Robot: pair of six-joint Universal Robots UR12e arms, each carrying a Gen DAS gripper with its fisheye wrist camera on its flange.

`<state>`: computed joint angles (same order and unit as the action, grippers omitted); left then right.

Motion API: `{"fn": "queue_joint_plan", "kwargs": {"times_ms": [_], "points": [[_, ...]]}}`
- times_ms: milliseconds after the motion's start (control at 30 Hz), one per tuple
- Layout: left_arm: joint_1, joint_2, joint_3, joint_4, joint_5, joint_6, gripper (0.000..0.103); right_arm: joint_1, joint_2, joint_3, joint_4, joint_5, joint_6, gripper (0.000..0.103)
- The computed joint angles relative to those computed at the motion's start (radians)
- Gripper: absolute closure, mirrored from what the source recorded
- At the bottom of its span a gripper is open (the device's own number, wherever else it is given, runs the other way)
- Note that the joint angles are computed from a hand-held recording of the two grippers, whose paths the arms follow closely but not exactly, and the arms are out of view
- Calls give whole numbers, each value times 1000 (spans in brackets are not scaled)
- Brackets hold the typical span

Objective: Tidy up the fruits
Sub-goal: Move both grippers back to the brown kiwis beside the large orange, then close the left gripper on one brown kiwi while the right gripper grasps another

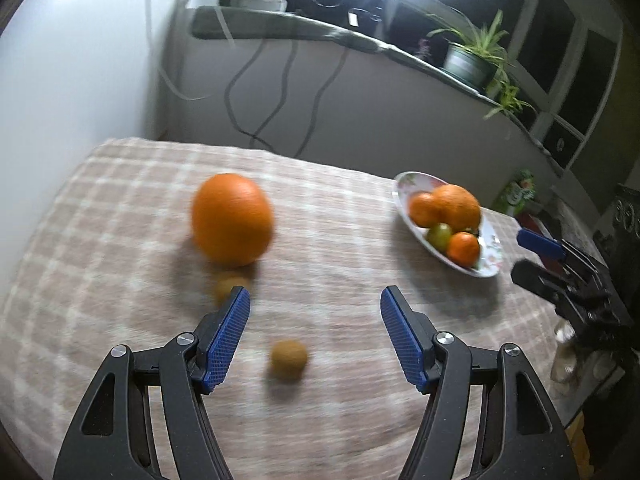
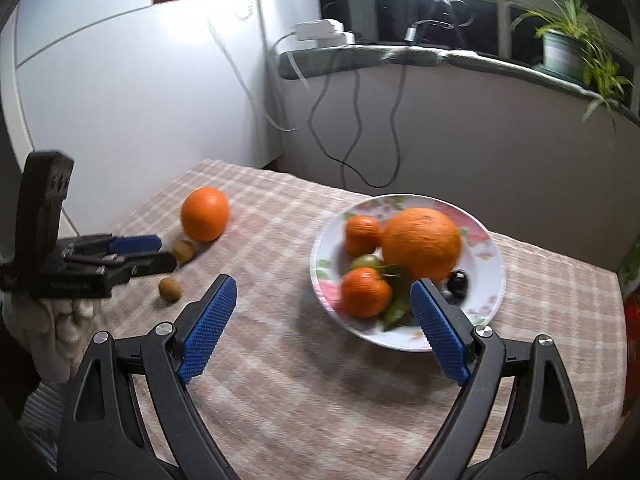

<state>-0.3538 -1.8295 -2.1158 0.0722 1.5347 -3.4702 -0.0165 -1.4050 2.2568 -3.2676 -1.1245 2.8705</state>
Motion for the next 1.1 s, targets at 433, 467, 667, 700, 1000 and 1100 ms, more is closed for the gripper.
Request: {"fn": "queue_joint_plan", "kwargs": {"times_ms": [433,467,667,700,1000,1100], "points": [[48,11,-32,-11,-2,-7,58,96,37,-44,113,27,-79,12],[51,9,-32,-13,-8,-6,59,103,41,-48,120,27,-85,14],[60,-2,-26,-27,-24,-2,66,136,63,-79,190,39,-119,32],[62,-4,-24,-31,-26,1,68,141,67,-84,200,40,-125,36],[68,-11,-16,-38,-40,6,69,184,97,-122,272,35,-169,51],[68,-14,-12,-43,-45,13,69,191,101,-128,288,34,-182,54]]}}
